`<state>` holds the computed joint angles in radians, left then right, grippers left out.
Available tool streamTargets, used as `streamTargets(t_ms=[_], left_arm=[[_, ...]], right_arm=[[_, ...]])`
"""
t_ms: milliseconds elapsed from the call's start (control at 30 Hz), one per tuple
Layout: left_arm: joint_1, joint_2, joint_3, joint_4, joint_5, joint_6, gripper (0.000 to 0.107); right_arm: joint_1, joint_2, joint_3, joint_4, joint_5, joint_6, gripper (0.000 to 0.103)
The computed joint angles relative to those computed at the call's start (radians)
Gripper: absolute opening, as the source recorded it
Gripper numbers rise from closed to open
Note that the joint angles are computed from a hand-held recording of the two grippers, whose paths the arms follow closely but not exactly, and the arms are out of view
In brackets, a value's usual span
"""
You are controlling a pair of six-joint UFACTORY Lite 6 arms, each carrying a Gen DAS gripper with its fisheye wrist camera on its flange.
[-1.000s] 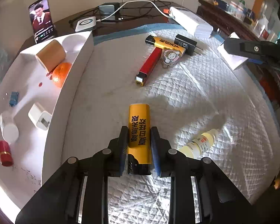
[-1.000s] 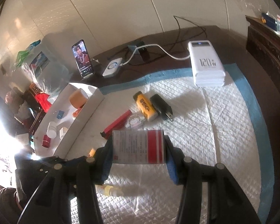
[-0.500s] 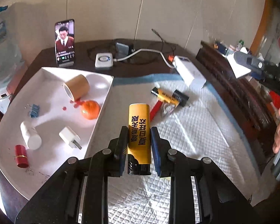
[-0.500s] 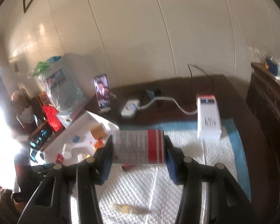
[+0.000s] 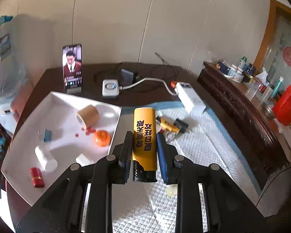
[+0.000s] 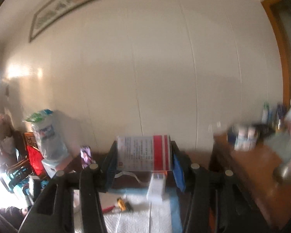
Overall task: Organize rigid objects
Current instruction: 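Lift the yellow tube and the box and carry both over the tray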
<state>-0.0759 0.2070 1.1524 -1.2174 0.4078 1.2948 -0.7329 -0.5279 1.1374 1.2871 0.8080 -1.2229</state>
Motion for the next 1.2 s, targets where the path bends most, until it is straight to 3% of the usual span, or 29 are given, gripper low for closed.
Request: streamTargets(t_ms=[133, 300, 467, 700, 833, 1033, 1200], left_arm=[[0.009, -0.015, 0.026, 0.012, 0.014, -0.02, 0.023], [0.05, -0.031, 0.016, 0.006, 0.008, -0.019, 0.023], [0.1, -0.037, -0.01, 0.023, -0.027, -0.041, 0.023], [0.187, -0.009, -0.016, 0.053, -0.083, -0.071, 0.023], [0.207, 0.047, 0.014, 0.137, -0.134, -0.146, 0.023], [0.192, 0.147, 0.087, 0.4, -0.24, -0.384, 0.023], [0.193, 0.255, 0.211, 0.62, -0.236, -0.614, 0.023]], right_arm=[[0.126, 0.019, 0.069, -0.028, 0.02, 0.103, 0.05], [0.559, 0.106, 0.048, -0.079, -0.21, 0.15, 0.05], [0.852, 0.283, 0.055, 0.068, -0.377, 0.025, 0.05], [1.006, 0.628, 0.202, 0.179, -0.525, -0.076, 0.049], [1.026, 0.764, 0.231, 0.235, -0.544, -0.134, 0.049], [1.034, 0.914, 0.336, 0.002, -0.531, 0.084, 0.049], [1.05, 1.141, 0.621, -0.387, -0.446, 0.482, 0.049]])
